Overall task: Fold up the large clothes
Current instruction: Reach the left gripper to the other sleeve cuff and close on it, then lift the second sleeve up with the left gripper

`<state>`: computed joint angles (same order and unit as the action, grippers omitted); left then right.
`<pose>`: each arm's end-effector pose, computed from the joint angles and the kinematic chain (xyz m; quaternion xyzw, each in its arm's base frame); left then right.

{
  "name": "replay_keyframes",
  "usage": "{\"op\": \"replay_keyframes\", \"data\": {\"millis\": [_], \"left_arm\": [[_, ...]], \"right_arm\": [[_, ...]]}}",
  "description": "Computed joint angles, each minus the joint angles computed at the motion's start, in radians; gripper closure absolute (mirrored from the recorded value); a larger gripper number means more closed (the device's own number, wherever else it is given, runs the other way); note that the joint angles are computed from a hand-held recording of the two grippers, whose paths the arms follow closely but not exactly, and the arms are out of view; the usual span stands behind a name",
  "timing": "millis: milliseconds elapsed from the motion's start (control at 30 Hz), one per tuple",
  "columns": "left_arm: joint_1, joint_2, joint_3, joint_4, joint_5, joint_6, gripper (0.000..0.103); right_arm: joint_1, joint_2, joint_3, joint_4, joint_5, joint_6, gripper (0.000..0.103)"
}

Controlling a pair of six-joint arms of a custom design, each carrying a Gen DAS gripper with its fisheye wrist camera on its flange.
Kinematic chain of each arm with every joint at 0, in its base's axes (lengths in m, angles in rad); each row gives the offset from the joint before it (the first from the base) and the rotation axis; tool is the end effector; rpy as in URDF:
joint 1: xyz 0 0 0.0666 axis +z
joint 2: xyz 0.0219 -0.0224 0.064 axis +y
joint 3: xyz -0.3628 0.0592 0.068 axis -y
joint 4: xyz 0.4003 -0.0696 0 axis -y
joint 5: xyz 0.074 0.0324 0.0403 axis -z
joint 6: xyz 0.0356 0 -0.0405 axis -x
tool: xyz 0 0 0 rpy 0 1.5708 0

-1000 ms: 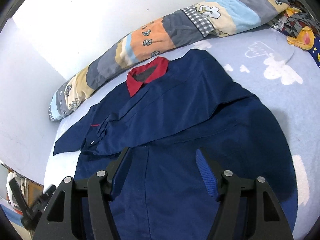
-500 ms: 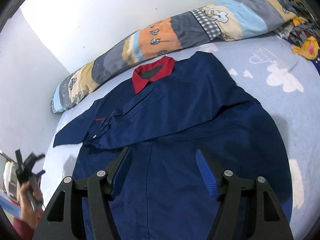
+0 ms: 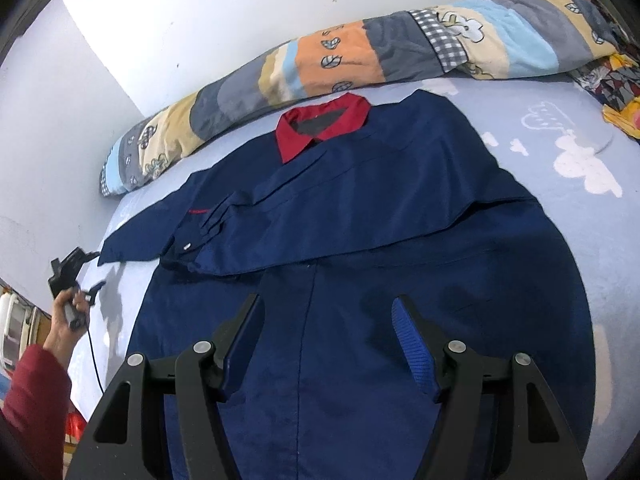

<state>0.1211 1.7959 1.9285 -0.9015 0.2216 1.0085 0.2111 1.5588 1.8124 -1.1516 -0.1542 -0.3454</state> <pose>0.6402 0.0696 0.4462 -0.4533 0.7960 -0.2585 0.3066 0.5279 0.1183 0.5091 0.0378 0.9407 0.1603 0.2965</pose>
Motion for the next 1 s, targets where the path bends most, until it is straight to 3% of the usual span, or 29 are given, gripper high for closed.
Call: {"op": "replay_keyframes", "data": {"millis": [167, 300, 433, 500, 533, 733, 867, 1000], "left_arm": [[0.048, 0.022, -0.029, 0.122, 0.047, 0.019, 0.038], [0.076, 0.096, 0.052, 0.15, 0.044, -0.002, 0.038], [0.068, 0.12, 0.054, 0.229, -0.045, 0.016, 0.038], [0.058, 0.132, 0.08, 0.2, -0.096, -0.015, 0.073], [0.061, 0.132, 0.074, 0.216, -0.07, -0.027, 0.1], [0.055, 0.11, 0.103, 0.176, -0.081, -0.114, 0.1], [0.036, 0.098, 0.168, 0.108, -0.104, -0.196, 0.1], [0.009, 0.093, 0.227, 0.073, -0.12, -0.229, 0.1]], "right_arm": [[0.012, 0.005, -0.008, 0.006, 0.009, -0.003, 0.034], [0.019, 0.012, -0.009, 0.011, 0.031, -0.001, 0.034], [0.026, 0.013, -0.018, 0.019, 0.048, 0.004, 0.034], [0.028, 0.015, -0.019, 0.02, 0.047, 0.004, 0.034], [0.028, 0.018, -0.016, 0.018, 0.046, 0.004, 0.034], [0.026, 0.007, -0.023, 0.037, 0.04, 0.003, 0.034], [0.019, -0.014, -0.034, 0.059, 0.059, -0.003, 0.034], [0.005, -0.037, -0.047, 0.081, 0.084, -0.014, 0.034]]}}
